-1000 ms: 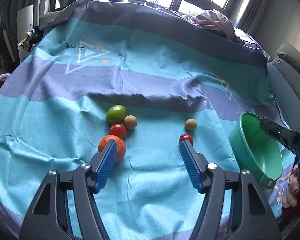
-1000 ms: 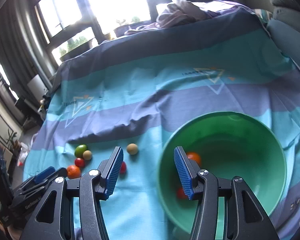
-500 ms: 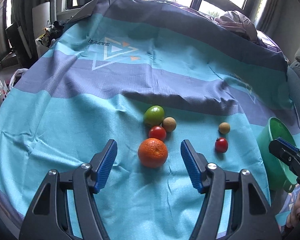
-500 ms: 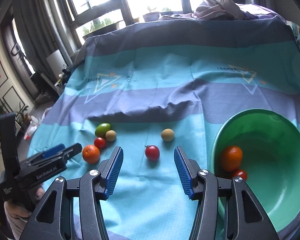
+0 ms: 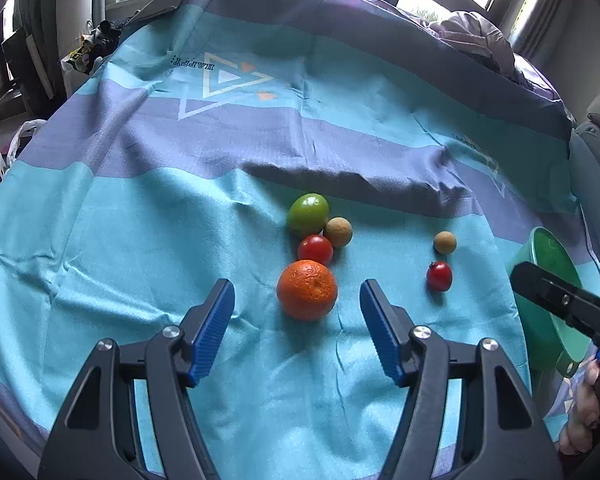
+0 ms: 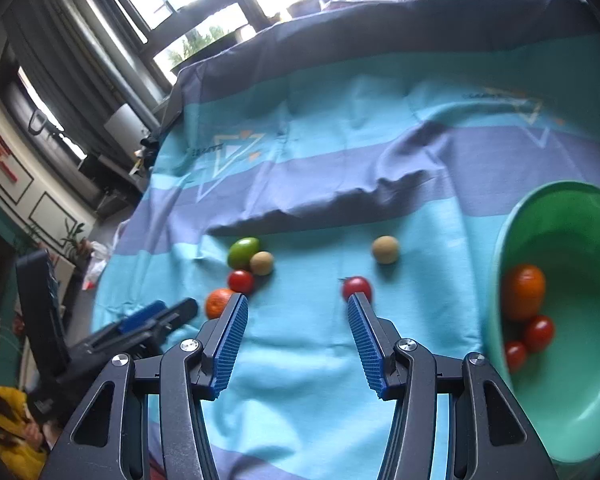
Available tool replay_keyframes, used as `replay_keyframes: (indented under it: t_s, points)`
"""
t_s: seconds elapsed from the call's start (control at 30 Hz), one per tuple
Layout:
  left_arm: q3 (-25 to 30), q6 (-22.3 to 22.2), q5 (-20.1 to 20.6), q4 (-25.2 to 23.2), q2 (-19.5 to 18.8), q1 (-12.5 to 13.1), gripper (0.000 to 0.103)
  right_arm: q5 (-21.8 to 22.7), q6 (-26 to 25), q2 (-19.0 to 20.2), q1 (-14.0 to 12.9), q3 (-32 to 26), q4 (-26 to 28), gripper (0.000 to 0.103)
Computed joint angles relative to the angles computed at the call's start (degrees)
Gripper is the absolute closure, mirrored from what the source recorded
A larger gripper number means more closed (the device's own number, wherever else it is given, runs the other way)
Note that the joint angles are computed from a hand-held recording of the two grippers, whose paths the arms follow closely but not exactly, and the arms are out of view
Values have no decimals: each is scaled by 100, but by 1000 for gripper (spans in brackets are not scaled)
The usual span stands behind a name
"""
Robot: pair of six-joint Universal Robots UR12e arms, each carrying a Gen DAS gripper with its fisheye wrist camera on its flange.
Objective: Organize fruits
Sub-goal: 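Move the right gripper to the small orange and grasp it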
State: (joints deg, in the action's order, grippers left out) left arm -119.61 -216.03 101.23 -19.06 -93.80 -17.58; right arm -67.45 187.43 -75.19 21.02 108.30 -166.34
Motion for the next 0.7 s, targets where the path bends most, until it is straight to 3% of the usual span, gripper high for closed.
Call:
replay_keyframes:
  t_s: [0.1,0.33,0.7]
  points:
    - [10,89,-70,-8,-38,8,38,394,-108,146,53,-284,494,49]
    - [-6,-38,-579,83,-144,140,50,749,-294,704,291,-1103,1858,49]
    - [122,-173,-756,-148,-344,229,52,1222,-625,1151,355,-1629,2874,49]
